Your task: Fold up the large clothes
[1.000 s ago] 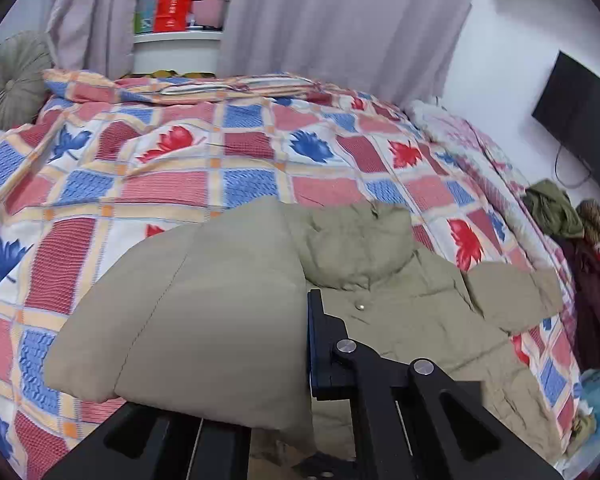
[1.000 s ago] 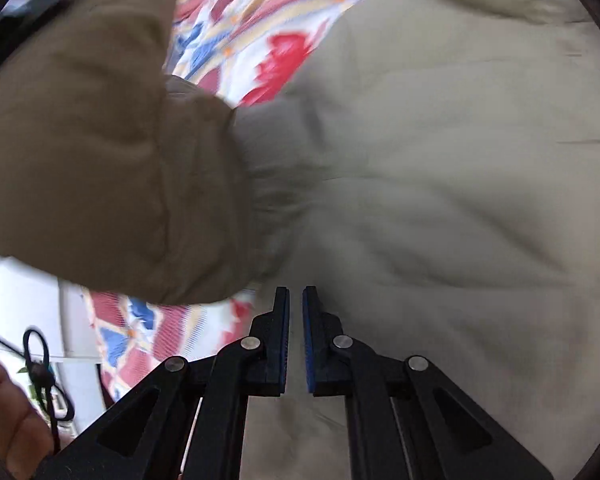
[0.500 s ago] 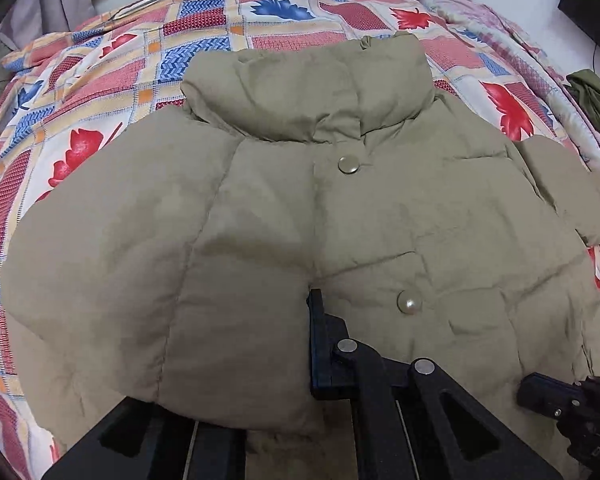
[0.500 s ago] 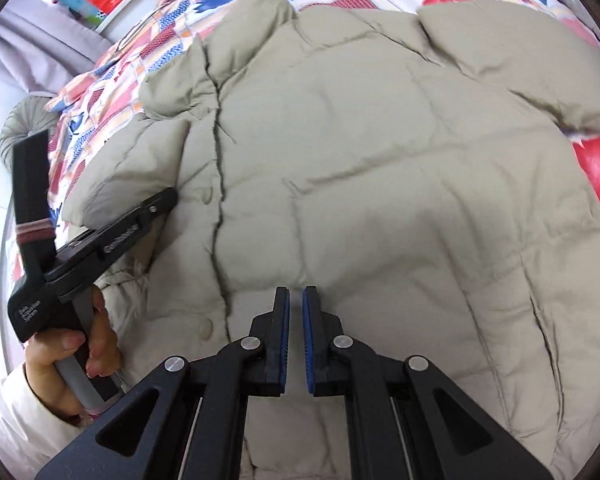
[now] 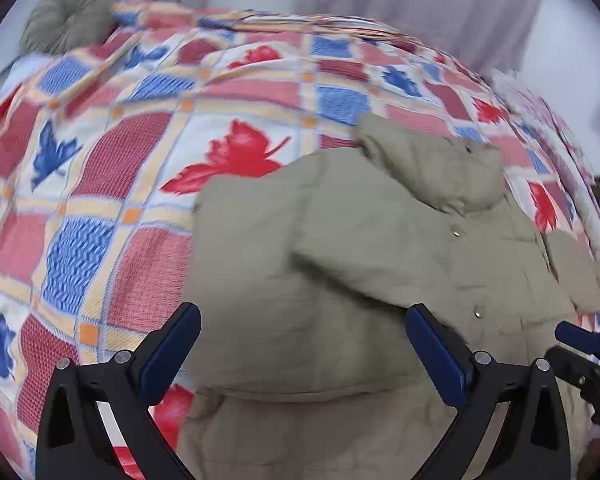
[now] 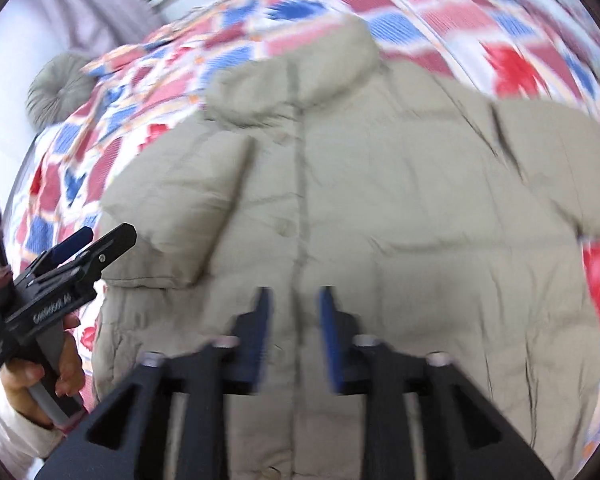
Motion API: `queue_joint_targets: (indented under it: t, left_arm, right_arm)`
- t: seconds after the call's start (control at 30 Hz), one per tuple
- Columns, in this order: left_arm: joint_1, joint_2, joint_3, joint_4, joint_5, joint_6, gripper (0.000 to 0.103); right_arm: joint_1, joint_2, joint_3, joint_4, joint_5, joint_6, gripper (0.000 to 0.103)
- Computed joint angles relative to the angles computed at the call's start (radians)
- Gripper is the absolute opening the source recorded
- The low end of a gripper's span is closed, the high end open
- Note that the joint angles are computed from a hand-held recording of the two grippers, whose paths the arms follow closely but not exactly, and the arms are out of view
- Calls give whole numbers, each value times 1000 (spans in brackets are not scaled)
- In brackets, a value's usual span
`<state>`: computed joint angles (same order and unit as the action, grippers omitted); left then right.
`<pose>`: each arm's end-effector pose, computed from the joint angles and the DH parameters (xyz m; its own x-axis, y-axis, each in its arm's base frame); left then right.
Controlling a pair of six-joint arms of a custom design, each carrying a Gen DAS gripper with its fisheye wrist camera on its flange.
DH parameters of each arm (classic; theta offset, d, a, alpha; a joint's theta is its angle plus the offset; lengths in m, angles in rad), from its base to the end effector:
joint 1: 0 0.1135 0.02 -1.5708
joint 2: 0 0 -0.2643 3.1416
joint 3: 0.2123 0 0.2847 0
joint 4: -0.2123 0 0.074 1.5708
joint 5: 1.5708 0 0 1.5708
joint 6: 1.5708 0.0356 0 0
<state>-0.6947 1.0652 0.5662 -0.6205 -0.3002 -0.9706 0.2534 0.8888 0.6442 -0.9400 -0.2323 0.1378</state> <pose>0.1697 -0.1277 0.1670 -0.8134 -0.3484 -0.4659 -0.2811 0.9365 -0.2096 0.1711 0.0528 0.2088 -0.9333 -0.1036 -0.3438 -0.2016 0.9435 0.2630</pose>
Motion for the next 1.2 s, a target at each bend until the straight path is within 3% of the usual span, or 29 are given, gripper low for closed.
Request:
queue_joint_targets:
  t: [0.03,0.1,0.2,0.23,0.27,0.33,0.37,0.4,0.5,0.53,0.57,0.6,0.7,0.77,0.87,0.9,0.97,1.07,1.2]
  left_arm:
    - [100,-94,-73,16,69,11,103]
    - [307,-211,-196,86,266,73,103]
    - [564,-185,-315,245,563,139,102]
    - [600,-146,-336,300,608,144,98]
    - [612,-110,-347,346,638,147,88]
    - [592,-40,-349,425,646,148,67]
    - [575,-13,-345,456,650,159,37]
    - [544,6,-327,448,627,164,29]
    - [402,-20,-266,344,431,155,22]
    - [357,-18,-245,309,369,155,22]
    - [333,-14,-224,280,333,161,22]
    - [311,-4,-211,264,304,163,22]
    - [283,69,-179,278,275,167,22]
    - [279,116,-168,289,265,162,22]
    - [280,164,-164,314,259,138,27]
    - [278,160,-157,291,247,132,33]
    - [263,136,-132,221,211,130,35]
    - [233,10,-106,58,130,146,35]
    - [222,-149,-80,-85,53,167,35]
  right_arm:
    - [70,1,15,28,31,18,71]
    - [240,34,53,93,129,38,75]
    - [477,169,119,178,342,46,75]
    - [530,221,139,203,388,38,75]
    - [577,280,161,231,434,23,75]
    - [644,381,199,280,513,-5,74]
    - [663,434,211,318,540,-29,74]
    - [675,473,223,342,565,-43,74]
    - [684,586,268,382,661,-67,71]
    - [670,596,269,393,683,-66,62]
    - [644,578,260,398,680,-56,19]
    - [602,545,242,411,648,-44,4]
    - [410,397,160,417,514,62,4]
    - [221,341,103,413,301,110,5]
    - [-62,409,30,429,-30,169,8]
    - [-120,442,12,444,-77,186,12]
    - [-271,487,-36,501,-260,219,12]
    - [-361,434,-47,432,-300,220,23]
    - [-412,234,-41,259,-154,138,26]
